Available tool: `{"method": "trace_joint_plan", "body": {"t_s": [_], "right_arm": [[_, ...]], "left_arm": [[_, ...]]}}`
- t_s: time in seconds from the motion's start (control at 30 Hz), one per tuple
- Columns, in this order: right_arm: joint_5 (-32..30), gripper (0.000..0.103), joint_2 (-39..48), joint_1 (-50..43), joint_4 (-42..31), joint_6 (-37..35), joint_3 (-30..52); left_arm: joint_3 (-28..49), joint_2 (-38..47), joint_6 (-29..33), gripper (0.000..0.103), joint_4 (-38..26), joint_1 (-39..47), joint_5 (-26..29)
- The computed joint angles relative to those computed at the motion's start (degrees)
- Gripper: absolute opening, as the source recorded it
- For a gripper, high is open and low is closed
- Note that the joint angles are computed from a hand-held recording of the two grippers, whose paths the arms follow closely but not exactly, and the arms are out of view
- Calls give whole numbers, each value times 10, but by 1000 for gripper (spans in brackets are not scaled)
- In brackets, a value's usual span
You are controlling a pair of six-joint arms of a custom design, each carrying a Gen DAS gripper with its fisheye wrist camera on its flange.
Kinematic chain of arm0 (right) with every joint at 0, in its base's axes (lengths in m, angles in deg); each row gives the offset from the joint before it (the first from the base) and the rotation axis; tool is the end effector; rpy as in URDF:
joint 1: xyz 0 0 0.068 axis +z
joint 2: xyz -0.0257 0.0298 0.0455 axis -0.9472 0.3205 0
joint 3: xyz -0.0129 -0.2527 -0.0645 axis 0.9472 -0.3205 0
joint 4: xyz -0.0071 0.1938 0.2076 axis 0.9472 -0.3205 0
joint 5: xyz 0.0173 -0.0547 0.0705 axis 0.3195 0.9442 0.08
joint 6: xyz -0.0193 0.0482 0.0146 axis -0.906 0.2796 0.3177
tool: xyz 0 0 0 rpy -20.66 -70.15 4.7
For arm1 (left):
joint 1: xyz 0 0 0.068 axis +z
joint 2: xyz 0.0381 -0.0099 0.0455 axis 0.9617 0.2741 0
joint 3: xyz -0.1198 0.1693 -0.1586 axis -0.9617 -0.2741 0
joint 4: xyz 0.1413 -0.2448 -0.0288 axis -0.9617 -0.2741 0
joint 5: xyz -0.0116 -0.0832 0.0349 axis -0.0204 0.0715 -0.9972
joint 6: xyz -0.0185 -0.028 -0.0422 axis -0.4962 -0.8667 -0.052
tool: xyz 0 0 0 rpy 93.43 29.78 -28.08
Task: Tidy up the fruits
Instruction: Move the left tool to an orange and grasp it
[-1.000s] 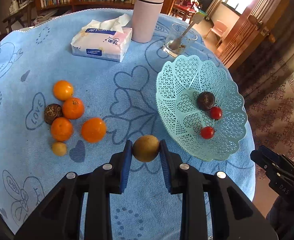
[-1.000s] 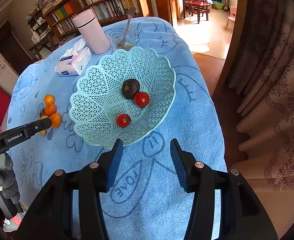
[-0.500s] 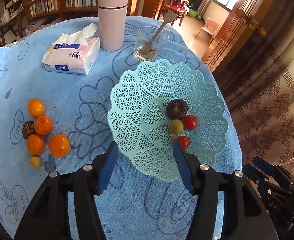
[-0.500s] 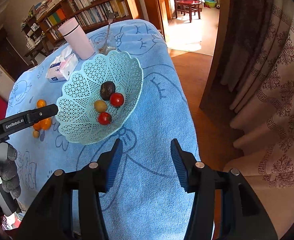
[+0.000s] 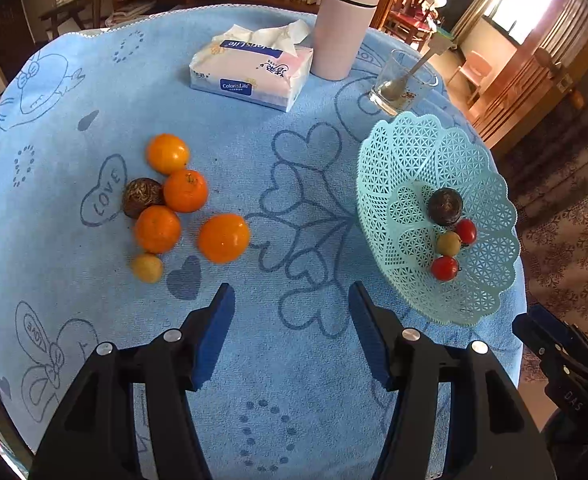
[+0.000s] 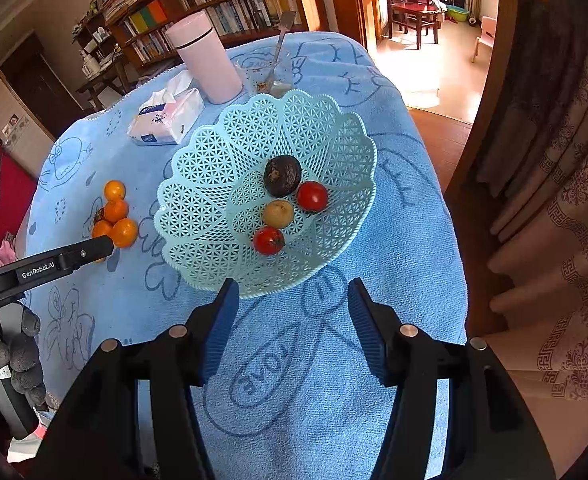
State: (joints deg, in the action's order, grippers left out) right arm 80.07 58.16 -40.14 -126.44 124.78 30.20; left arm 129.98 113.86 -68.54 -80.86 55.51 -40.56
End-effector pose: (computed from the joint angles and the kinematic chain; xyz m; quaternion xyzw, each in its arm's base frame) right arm 0.1303 0.0726 0.2903 0.1511 0.9510 0.1069 0.2476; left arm 0.2499 -0.0874 0.3028 0.1215 0.9748 -0.0801 0.1691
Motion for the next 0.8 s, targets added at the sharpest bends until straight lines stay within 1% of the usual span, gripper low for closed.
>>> {"method": "trace_joint_plan", "body": {"t_s": [0.2, 0.4, 0.57, 0.8], "right_arm": [[12, 58, 48, 52, 26, 21, 19], [18, 58, 90, 106, 39, 50, 32], [20, 58, 118, 143, 46, 75, 40], [27, 58, 135, 171, 41, 120, 40]], "left_arm": [[-8, -8, 38, 59, -8, 74, 7], [-4, 12, 70, 59, -1, 135, 12], [5, 41, 90, 59, 14, 161, 9], [24, 100, 122, 59, 43, 168, 5]]}}
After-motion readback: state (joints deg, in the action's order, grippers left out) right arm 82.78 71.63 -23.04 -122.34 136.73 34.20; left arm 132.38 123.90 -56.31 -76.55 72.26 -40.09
